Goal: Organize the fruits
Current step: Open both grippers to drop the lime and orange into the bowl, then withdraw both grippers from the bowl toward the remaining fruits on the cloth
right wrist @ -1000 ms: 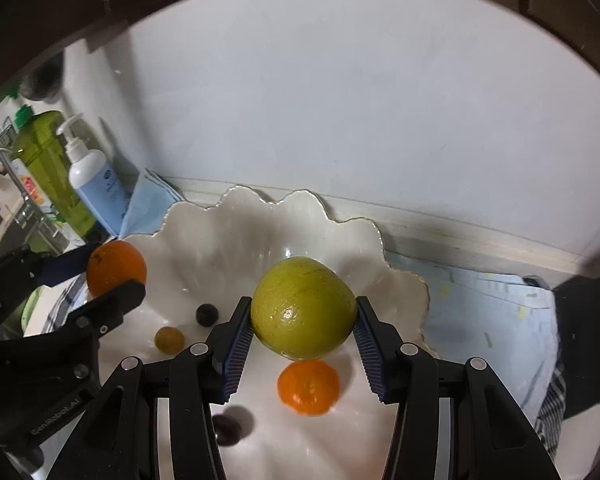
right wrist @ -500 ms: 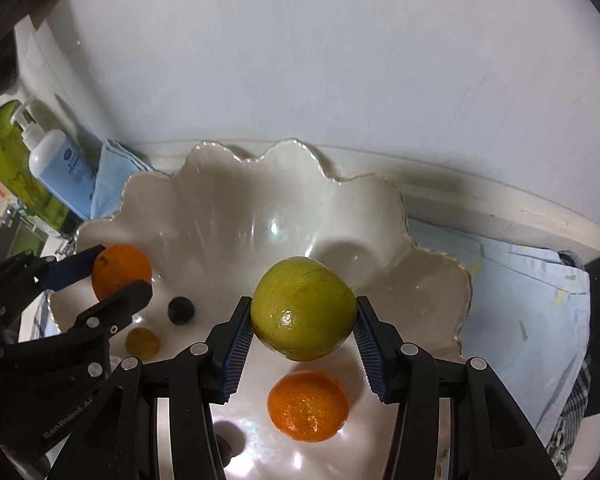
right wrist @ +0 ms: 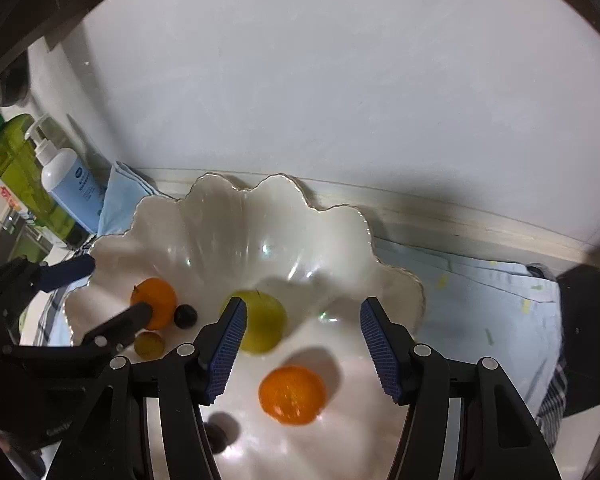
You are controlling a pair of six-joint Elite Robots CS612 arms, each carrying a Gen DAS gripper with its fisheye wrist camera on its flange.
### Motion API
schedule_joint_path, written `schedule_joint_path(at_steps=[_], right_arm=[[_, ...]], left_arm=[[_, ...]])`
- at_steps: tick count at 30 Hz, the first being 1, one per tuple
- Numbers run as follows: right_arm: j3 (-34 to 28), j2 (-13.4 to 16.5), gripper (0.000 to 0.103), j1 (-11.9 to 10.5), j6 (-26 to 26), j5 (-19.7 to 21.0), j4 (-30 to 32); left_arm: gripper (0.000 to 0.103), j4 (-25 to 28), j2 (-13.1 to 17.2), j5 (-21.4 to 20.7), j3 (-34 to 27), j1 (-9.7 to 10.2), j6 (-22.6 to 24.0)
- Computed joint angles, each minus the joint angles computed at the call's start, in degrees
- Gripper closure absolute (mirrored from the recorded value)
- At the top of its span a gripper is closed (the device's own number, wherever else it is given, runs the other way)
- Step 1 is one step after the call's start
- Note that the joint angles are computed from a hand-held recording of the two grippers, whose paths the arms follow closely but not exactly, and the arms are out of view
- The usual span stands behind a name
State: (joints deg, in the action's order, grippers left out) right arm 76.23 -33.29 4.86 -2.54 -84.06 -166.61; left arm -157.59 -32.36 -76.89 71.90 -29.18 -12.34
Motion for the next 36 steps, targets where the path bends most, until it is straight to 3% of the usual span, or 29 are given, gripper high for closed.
schedule_joint_path(at_steps=[7, 14, 36], right_arm=[[3.3, -1.7, 0.043, -0.2, -0.5, 0.6, -2.7], [7.6, -4.1, 0.043, -0.2, 0.5, 1.8, -6.5], [24.7, -11.9, 0.043, 0.5, -2.5, 1.0, -31.1]], left_arm=[[0.029, -5.6, -2.3, 3.0, 4.5, -0.94, 0.9], [0.028, -10.4, -5.2, 3.4, 8.7, -1.12, 0.2], [0.016, -33.4, -13.5, 5.8, 25.4, -4.15, 3.6]])
